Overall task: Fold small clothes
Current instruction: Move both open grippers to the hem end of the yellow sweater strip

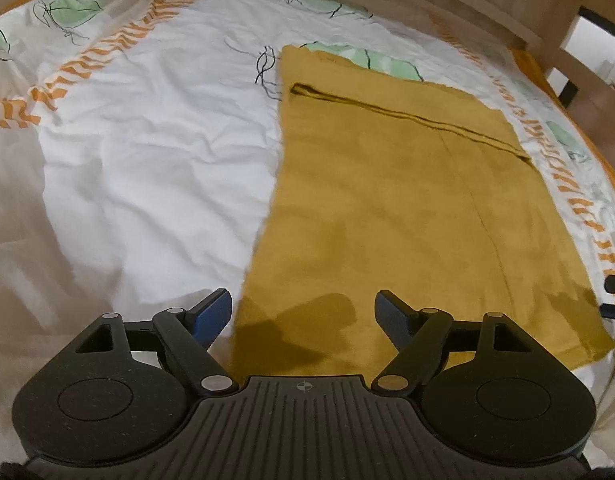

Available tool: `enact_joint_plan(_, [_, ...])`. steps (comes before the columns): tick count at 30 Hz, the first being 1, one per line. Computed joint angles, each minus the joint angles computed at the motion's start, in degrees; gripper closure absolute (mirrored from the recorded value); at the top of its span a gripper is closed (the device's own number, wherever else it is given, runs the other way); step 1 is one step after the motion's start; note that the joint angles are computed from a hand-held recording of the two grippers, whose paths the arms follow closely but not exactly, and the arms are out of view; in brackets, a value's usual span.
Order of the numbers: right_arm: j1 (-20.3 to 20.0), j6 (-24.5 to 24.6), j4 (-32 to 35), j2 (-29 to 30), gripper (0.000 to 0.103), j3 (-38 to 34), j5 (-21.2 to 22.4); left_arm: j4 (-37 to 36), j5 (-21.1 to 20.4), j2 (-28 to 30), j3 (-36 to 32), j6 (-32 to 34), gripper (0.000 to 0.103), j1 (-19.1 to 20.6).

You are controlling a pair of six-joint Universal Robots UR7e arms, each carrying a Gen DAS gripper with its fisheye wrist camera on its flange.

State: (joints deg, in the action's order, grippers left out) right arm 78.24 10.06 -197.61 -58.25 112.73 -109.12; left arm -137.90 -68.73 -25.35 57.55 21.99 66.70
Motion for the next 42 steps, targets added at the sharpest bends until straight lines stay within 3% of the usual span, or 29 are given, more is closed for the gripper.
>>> enact_joint_plan(5, [-0.9, 2.4, 1.5, -0.6, 0.000, 0.2, 1.4, 6.0, 0.5, 2.5, -5.0, -1.6, 0.025, 0.6])
enact_joint_plan(16, [-3.0, 6.7, 1.8, -1.2, 0.000, 0.6, 5.4, 11.6, -0.4, 5.1, -9.5, -1.0, 0.001, 0.9])
enact_joint_plan(22, [-4.0, 6.4, 1.3, -0.9, 0.000, 0.2, 8.7, 10.7, 1.1, 5.9, -9.8, -0.3, 0.001, 0.5])
enact_joint_plan(37, [-5.7, 6.4, 0.7, -0.4, 0.000, -0.4, 14.5, 11.6, -3.8, 7.3, -13.0, 1.0, 0.002, 1.5])
enact_joint_plan(39, [-5.9, 6.4, 0.7, -0.5, 0.000, -0.3, 14.8, 11.2, -3.7, 7.1, -12.6, 1.7, 0.005, 1.5])
enact_joint_plan(42, [-6.0, 6.6, 0.9, -0.7, 0.000, -0.2, 15.2, 10.3, -3.3, 6.4, -11.6, 2.2, 0.017, 1.5])
